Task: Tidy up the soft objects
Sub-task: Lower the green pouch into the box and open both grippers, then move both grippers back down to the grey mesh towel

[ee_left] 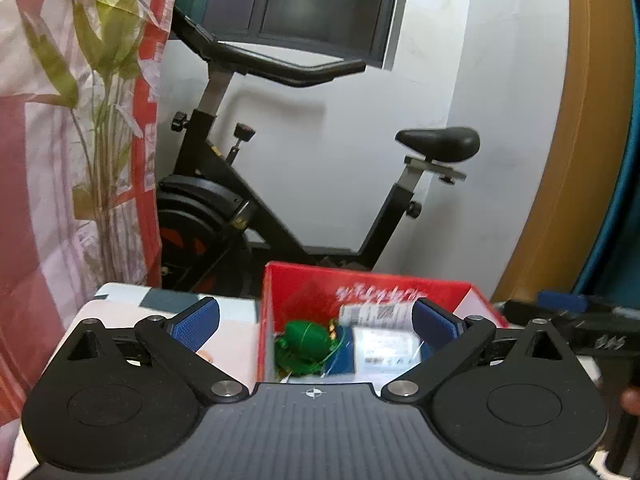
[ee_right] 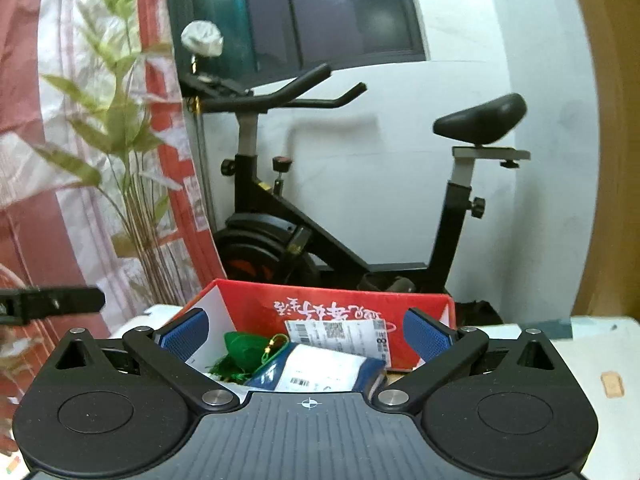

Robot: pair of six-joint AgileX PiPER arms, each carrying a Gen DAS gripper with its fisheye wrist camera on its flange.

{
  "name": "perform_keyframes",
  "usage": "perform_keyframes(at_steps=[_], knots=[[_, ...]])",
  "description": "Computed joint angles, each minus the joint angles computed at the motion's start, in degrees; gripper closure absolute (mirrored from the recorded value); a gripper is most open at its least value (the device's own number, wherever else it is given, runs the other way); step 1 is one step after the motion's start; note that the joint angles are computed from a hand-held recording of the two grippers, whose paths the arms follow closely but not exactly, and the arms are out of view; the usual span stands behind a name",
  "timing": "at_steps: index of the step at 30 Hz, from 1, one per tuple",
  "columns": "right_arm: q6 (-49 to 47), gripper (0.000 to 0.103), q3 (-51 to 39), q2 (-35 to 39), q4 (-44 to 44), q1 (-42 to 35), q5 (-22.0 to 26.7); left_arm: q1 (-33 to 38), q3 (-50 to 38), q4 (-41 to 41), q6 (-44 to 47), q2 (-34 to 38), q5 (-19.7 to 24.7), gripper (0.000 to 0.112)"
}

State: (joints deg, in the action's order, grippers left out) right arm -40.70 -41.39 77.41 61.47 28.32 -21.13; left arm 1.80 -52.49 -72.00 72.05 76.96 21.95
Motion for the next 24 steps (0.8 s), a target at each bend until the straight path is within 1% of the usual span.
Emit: perform_keyframes(at_steps=[1,3,5,8,10,11,12,14,15,17,19,20,23,24], knots=[[2.9,0.000,1.8,-1.3,-1.8,0.4,-1.1,0.3,0.8,-0.5,0.8,-0.5,0.1,0.009],[5.5,0.000,4.9,-3.4,-2.4,1.7,-3.7,1.0,3.4,-4.8,5.1,-1.9,-0.2,0.009],[6.0,0.000,8.0,-5.2,-0.7,4.2,-7.8,1.7,6.0,-9.2,10.1,-3.2,-0.3,0.009],[11.3,0.000,13.7,-7.6,-1.8,7.5,-13.9,2.4,9.8,-15.8,18.0,-5.0,-0.9,0.009],[15.4,0.000,17.5,-8.5,-3.3,9.4,-17.7,3.3,12.3,-20.8,23.9,-6.0,-0.4,0.009],[16.5,0.000,18.6,-8.7,-3.7,9.9,-18.7,4.0,13.8,-23.8,27.6,-6.6,0.3,0.009],[18.0,0.001,19.8,-9.0,-4.4,9.8,-18.8,4.7,14.9,-25.1,29.0,-6.9,0.9,0.009],[21.3,0.000,21.8,-9.4,-6.3,8.7,-17.7,6.0,16.3,-24.6,28.2,-7.2,1.7,0.009],[22.3,0.000,22.7,-9.2,-6.0,9.0,-18.5,6.5,17.1,-25.3,28.5,-7.3,1.7,0.009],[23.7,0.000,24.4,-8.1,-4.3,10.5,-20.9,6.7,18.8,-26.7,29.7,-7.4,0.5,0.009],[26.8,0.000,26.1,-7.1,-6.5,10.0,-20.2,6.6,19.7,-26.5,29.6,-7.1,-1.1,0.009],[27.0,0.000,26.4,-6.1,-6.0,10.6,-20.6,6.4,20.1,-26.0,29.1,-6.8,-2.1,0.009],[24.1,0.000,26.5,-1.5,1.3,14.9,-23.4,6.3,21.2,-26.8,29.8,-5.6,-4.0,0.009],[25.0,0.000,26.7,0.0,2.0,15.9,-24.4,6.1,21.1,-24.8,27.8,-4.9,-4.8,0.009]])
